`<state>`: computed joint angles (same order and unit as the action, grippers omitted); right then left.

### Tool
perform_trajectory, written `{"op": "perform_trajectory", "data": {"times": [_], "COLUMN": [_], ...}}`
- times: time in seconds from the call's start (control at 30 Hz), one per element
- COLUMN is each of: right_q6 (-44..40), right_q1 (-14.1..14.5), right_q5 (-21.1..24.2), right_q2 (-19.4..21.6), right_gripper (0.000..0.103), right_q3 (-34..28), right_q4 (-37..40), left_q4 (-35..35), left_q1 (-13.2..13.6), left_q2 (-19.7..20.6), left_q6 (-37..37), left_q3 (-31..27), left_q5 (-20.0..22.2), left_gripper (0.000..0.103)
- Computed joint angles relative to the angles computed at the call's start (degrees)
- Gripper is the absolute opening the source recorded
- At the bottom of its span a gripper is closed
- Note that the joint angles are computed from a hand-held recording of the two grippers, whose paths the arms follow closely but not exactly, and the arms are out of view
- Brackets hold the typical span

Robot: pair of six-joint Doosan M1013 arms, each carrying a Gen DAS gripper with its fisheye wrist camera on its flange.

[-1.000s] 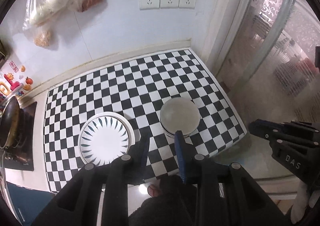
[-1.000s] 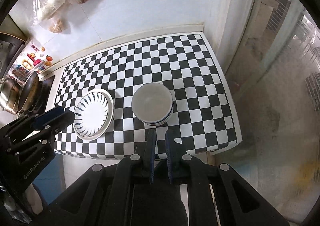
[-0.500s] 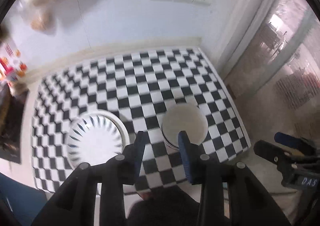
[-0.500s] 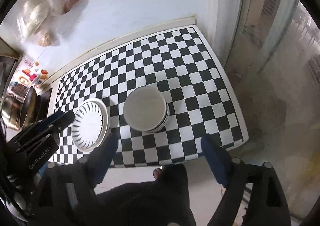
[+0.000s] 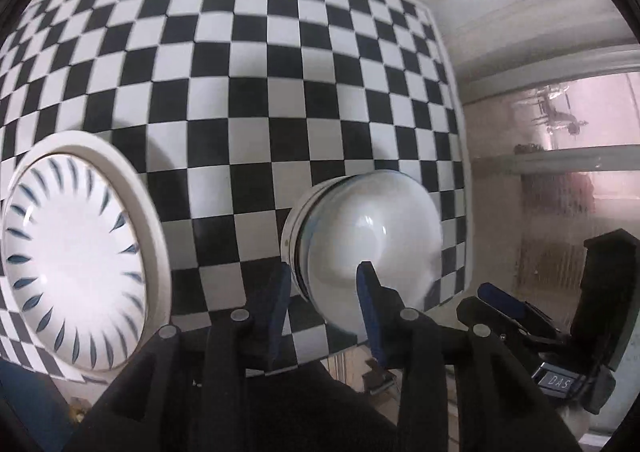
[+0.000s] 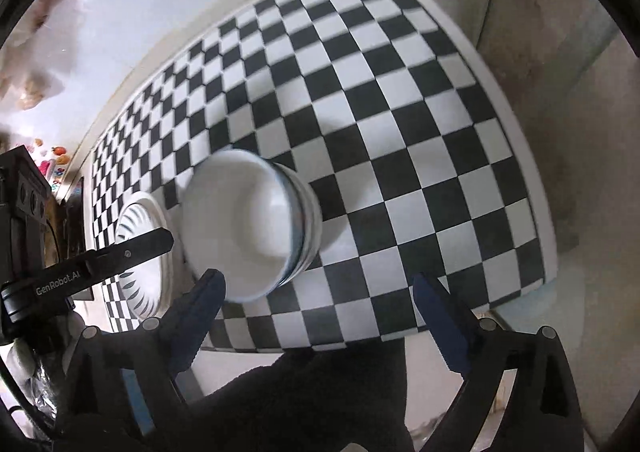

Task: Organize plates and bowls
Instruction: 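Reach both grippers down to the bowl stack rim, then close both grippers on the bowl stack rim, then lift the nested bowl stack with both grippers and carry it over the plates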

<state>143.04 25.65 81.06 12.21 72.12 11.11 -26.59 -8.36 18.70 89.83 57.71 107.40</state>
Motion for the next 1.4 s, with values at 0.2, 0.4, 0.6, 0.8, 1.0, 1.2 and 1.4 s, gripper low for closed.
{"op": "perform_trajectory", "data": {"times": [0.2,0.4,0.6,0.8,1.0,1.2,1.4], "right_q6": [-2.63,-5.92,-8.03,-10.19,-13.49,-15.15,-16.97], "right_q1": [-2.07,-2.92,-3.41,-4.12,-5.11,-5.27,-5.80], "right_q5": [-1.24,-1.52,-2.96,-5.69,-12.47,-15.58,-15.79], "right_q2": [1.37,3.33,4.92,6.06,5.96,4.86,3.85], "right_gripper": [0.097,0.097,0.097,0.096,0.063,0.059,0.057], "right_q3": [2.17,3.39,4.55,6.05,9.69,11.67,12.68], "right_q4": [4.95,9.47,13.98,18.77,27.66,28.72,28.76], "left_q4": [0.93,2.00,-0.24,-2.66,-5.36,-5.62,-6.13], "left_q1": [-1.13,-1.94,-1.57,-1.10,-0.17,-0.32,-0.34], "left_q2": [1.87,2.55,3.40,3.80,4.11,3.15,3.03], "left_q6": [-0.98,-1.08,-2.48,-2.09,-1.47,0.65,1.33], "left_q3": [0.44,2.23,3.40,3.61,4.20,5.29,5.47], "left_q5": [1.82,2.44,2.29,2.08,1.18,-0.50,-0.92], "left_gripper": [0.032,0.032,0.034,0.038,0.038,0.036,0.036]}}
